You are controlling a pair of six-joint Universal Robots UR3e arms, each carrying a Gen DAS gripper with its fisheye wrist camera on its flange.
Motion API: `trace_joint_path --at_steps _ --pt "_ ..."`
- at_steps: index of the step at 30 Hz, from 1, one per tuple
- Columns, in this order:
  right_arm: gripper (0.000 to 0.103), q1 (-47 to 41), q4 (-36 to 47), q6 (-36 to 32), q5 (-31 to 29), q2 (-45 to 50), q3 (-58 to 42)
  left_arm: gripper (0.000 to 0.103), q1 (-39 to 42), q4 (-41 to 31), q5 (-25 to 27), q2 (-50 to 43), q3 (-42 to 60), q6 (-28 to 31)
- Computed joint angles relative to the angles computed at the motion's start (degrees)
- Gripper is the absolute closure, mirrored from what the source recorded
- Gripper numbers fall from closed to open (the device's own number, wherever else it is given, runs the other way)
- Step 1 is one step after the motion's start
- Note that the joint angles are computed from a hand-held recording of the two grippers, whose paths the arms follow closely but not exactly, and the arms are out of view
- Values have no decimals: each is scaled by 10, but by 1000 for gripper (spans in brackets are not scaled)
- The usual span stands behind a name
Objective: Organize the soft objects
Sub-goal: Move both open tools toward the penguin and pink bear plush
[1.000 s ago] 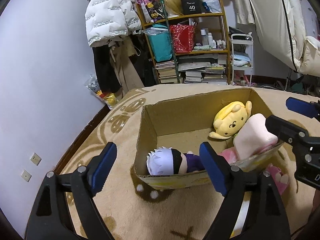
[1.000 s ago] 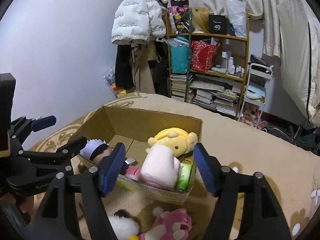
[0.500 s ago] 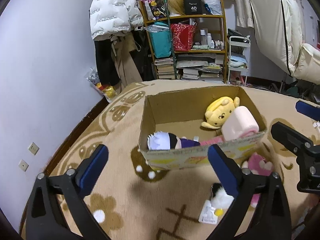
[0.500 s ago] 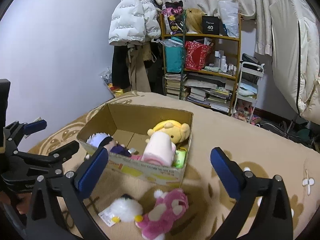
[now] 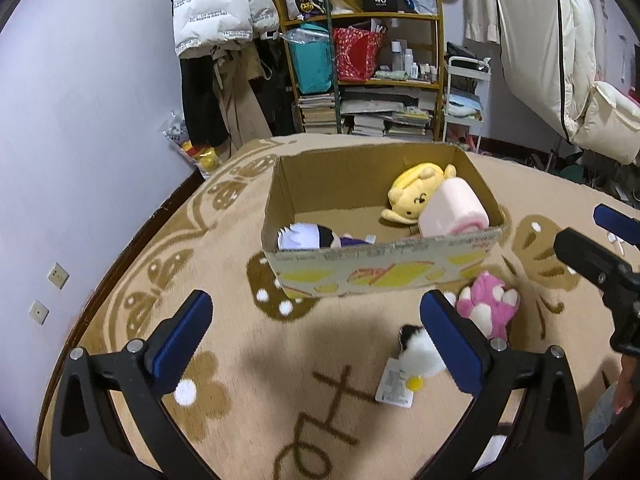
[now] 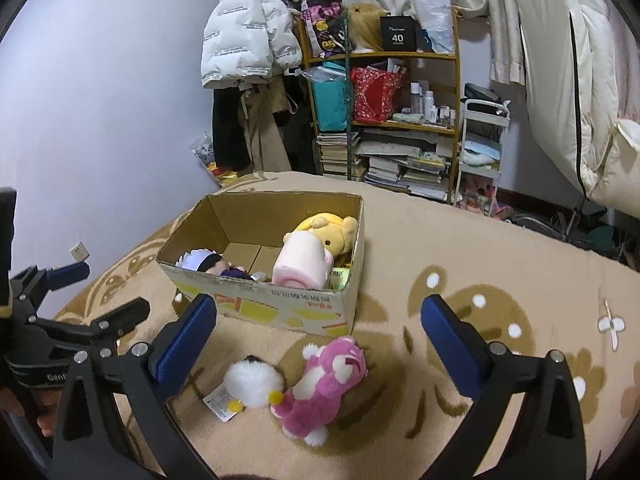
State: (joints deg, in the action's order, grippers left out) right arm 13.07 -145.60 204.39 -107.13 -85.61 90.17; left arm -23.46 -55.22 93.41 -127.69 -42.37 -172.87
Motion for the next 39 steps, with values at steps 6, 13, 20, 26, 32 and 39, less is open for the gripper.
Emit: trace_joint_path --at_steps 6,13,20,26,32,39 --pt "0 -8 3 16 13 -8 16 1 -6 -9 2 15 -28 2" --pt "0 -19 6 25 31 1 27 1 -10 -34 -2 -1 -18 5" --pt "0 -37 6 35 54 22 30 1 -15 -59 -16 -34 14 2" --pt "0 -44 12 46 51 51 17 1 -21 -92 -15 -79 75 11" --pt "0 -61 10 50 77 76 12 1 -28 -104 -9 -115 117 13" --pt "0 -74 2 53 107 94 8 1 -31 -141 -28 -160 180 19"
